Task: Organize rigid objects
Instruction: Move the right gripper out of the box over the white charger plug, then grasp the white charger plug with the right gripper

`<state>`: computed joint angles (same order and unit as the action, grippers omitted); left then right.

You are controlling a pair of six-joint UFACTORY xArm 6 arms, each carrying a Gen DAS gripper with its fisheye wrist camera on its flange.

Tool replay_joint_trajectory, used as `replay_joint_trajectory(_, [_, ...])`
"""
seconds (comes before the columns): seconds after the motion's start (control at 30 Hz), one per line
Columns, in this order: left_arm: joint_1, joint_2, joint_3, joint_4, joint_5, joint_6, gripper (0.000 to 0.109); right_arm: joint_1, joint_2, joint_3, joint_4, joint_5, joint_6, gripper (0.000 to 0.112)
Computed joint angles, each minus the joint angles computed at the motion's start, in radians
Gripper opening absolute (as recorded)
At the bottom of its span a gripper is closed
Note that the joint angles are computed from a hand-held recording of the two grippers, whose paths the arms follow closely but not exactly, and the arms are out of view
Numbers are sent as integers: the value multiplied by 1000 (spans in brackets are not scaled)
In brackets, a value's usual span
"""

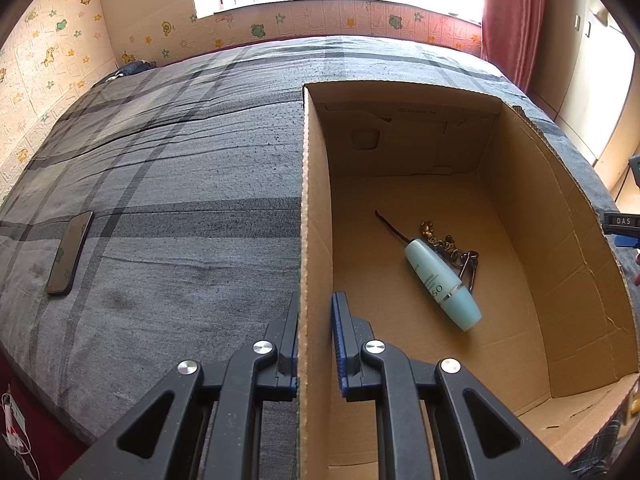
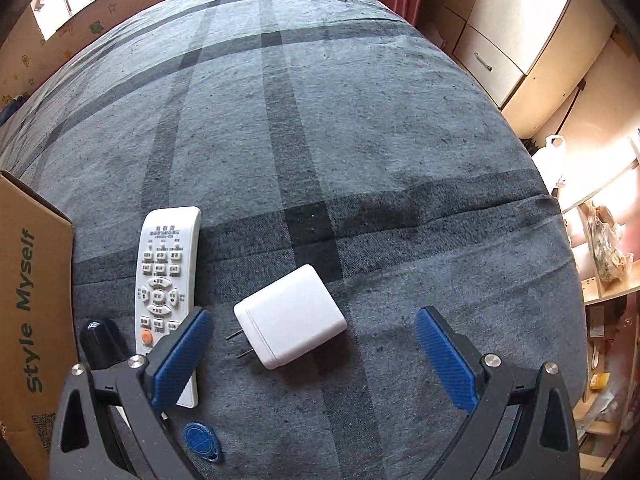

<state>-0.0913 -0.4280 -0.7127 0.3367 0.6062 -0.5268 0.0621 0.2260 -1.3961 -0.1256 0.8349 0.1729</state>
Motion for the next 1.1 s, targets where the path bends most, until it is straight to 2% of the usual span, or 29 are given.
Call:
replay_joint_trajectory(0.5, [-1,-1,-1,4,5,0,14,-20,-2,54,64,-64,-30,101])
replay_joint_trajectory(0.57, [-1,-1,-2,4,5,-1,14,-22,-1,50,82,-59,-42,94])
replay_joint_trajectory(0.63, [-1,-1,-2,4,6,-1,14,-26,-2,47,132,-50,-74,65])
replay_joint_trajectory(1.1, [-2,-1,-2,4,5,-1,14,-2,-29,37,99,-36,-47,65])
